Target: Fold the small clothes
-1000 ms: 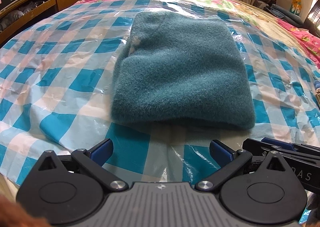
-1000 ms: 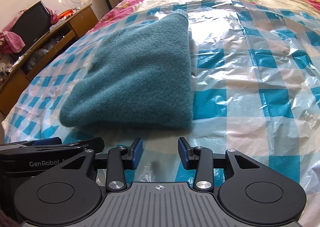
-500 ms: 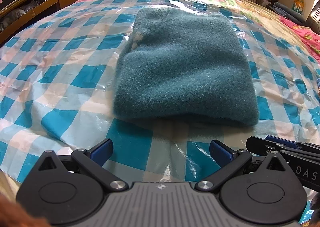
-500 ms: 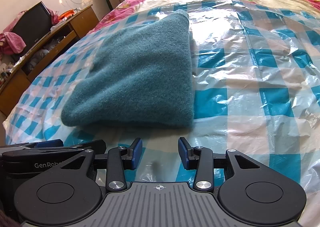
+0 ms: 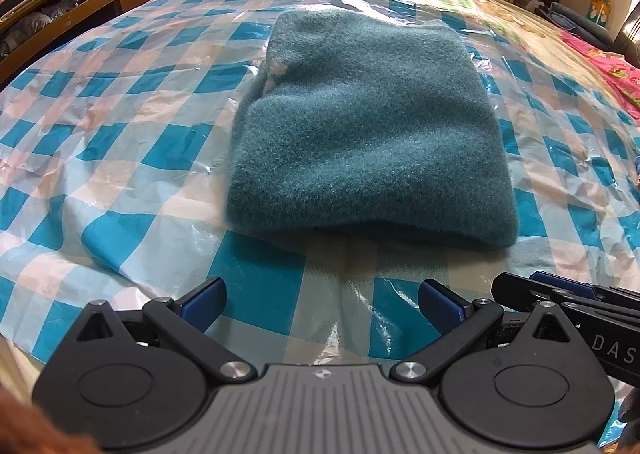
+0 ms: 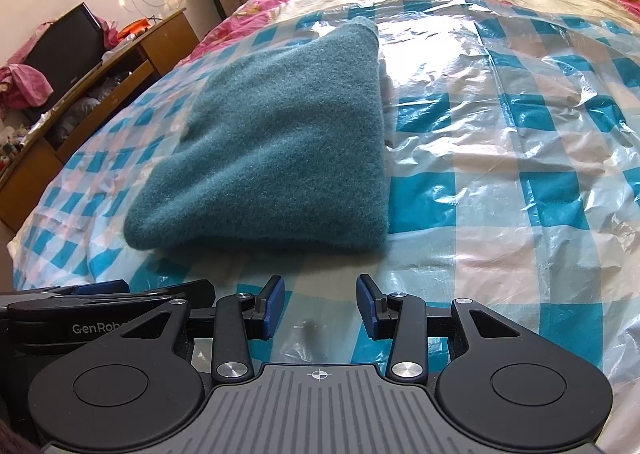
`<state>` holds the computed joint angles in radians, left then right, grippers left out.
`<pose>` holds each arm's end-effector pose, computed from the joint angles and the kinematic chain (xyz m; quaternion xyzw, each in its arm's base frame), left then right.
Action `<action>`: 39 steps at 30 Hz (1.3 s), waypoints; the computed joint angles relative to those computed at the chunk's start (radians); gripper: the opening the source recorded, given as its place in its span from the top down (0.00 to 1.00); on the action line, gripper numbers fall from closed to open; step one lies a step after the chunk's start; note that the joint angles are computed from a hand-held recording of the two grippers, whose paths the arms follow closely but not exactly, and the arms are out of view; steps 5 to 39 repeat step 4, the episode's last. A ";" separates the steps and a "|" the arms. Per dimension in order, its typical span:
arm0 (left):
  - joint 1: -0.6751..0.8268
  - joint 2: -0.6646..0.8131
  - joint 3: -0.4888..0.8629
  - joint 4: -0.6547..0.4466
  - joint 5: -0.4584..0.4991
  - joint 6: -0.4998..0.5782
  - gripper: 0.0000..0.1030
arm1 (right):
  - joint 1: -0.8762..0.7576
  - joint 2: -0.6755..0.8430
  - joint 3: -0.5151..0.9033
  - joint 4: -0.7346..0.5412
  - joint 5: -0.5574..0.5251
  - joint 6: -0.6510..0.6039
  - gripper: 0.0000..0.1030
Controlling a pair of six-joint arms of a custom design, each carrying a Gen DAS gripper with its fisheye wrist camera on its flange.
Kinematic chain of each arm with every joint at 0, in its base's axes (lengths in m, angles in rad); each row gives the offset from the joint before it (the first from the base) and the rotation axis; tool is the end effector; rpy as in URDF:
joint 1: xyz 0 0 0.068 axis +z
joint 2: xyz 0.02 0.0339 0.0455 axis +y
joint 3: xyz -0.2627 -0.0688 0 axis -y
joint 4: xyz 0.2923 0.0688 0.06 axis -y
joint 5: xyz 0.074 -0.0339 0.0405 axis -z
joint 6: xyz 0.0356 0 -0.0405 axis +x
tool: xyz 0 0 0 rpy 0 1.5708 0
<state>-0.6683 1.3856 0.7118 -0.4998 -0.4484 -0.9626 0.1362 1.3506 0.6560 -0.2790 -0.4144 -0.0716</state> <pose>0.2282 -0.1605 0.1384 -0.1835 0.9390 0.0094 0.2905 0.2809 0.0530 0.1407 -0.1572 0.9240 0.2058 0.2814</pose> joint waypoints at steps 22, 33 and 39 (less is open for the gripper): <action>0.001 0.001 0.001 -0.001 0.002 -0.002 0.00 | -0.001 0.002 0.002 -0.001 -0.001 -0.001 0.61; 0.001 0.001 0.001 -0.001 0.002 -0.002 0.00 | -0.001 0.002 0.002 -0.001 -0.001 -0.001 0.61; 0.001 0.001 0.001 -0.001 0.002 -0.002 0.00 | -0.001 0.002 0.002 -0.001 -0.001 -0.001 0.61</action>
